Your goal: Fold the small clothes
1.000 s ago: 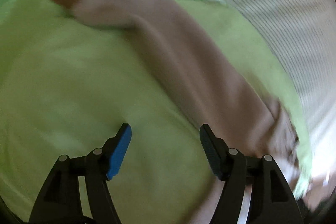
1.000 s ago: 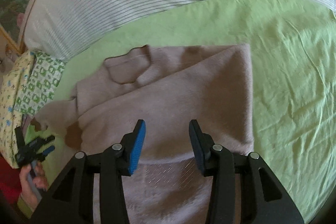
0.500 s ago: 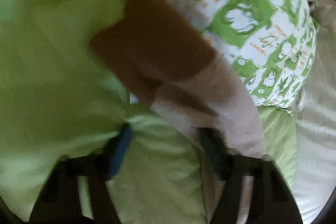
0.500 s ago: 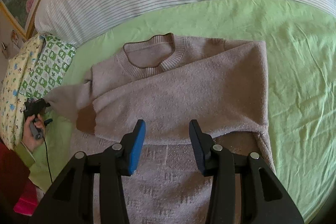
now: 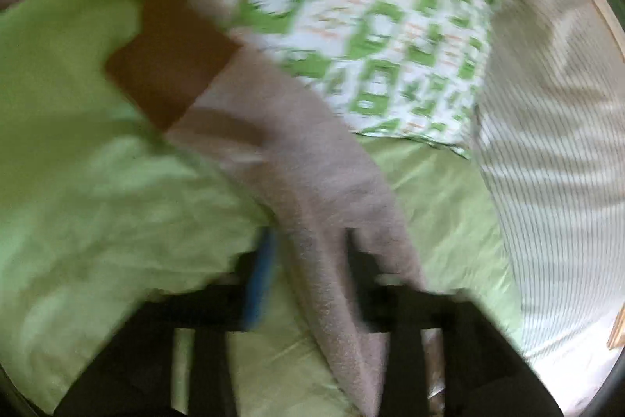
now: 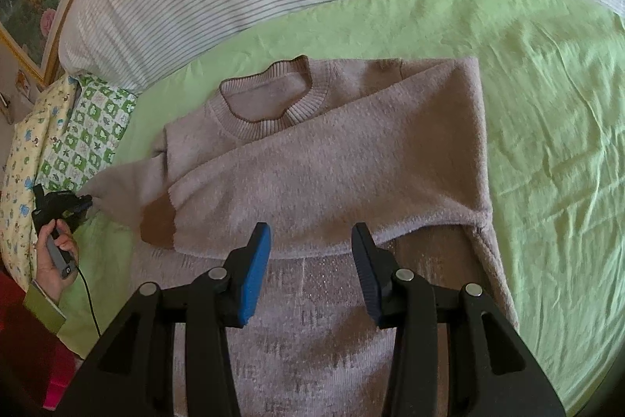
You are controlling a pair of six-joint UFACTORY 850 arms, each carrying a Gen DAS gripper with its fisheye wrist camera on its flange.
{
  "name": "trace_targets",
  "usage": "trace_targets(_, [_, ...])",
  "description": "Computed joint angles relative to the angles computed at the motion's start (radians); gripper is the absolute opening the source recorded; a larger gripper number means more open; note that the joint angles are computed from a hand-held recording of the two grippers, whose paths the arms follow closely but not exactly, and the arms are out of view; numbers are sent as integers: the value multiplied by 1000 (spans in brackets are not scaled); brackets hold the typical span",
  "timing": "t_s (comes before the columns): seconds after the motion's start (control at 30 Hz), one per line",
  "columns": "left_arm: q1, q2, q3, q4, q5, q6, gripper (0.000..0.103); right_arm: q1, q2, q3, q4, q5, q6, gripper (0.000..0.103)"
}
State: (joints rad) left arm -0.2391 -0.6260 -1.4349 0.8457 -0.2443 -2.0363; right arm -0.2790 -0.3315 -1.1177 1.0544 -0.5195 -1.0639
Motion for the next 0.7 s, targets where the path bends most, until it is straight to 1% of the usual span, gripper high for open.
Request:
trace_targets(0.07, [-4,7,23,68,3,-106,57,-5,4,9,6,-1,-6,44])
trace_targets(0.1, [0,4,25,54,8,-104,63,-6,4,12,12,-3,-11,44])
trace_targets(0.13, [5,2,27,9,10,-70,65,-7,4,16,7,4,-8,44])
trace_targets(0.2, [19,-23,-1,-89,0,13,65,-8,0,15,-15,14,12,44])
trace_targets(0.23, [27,-38,-21,-154,-20,81,65,-9,-4,12,-24,13,25,44])
trace_targets(0.27, [36,-67,-63,-257,-51,186,63,-11,-6,9,-36,15,41,44])
trace_targets(0.3, [46,-93,-99,-332,-78,260,53,-11,-5,9,-39,18,46,44])
trace_targets(0.33, [54,-106,-118,-364,-92,295,25,-11,-4,7,-43,23,47,44])
trace_targets(0.37, [57,-115,-129,-362,-95,302,11,-11,-4,7,-45,25,47,44])
trace_targets(0.4, [54,-118,-138,-348,-100,302,4,-11,-3,6,-47,26,45,44])
trace_targets(0.47, [19,-114,-169,-214,-162,248,3,-12,-3,2,-41,26,35,44])
trace_targets(0.57, [-54,-90,-203,-36,-207,217,3,-16,-6,-1,-3,26,14,44])
trace_targets(0.63, [-115,-83,-243,38,-210,255,3,-18,-12,-6,22,21,9,44])
trace_targets(0.7, [-195,-116,-342,87,-215,350,3,-20,-15,-10,43,15,8,44])
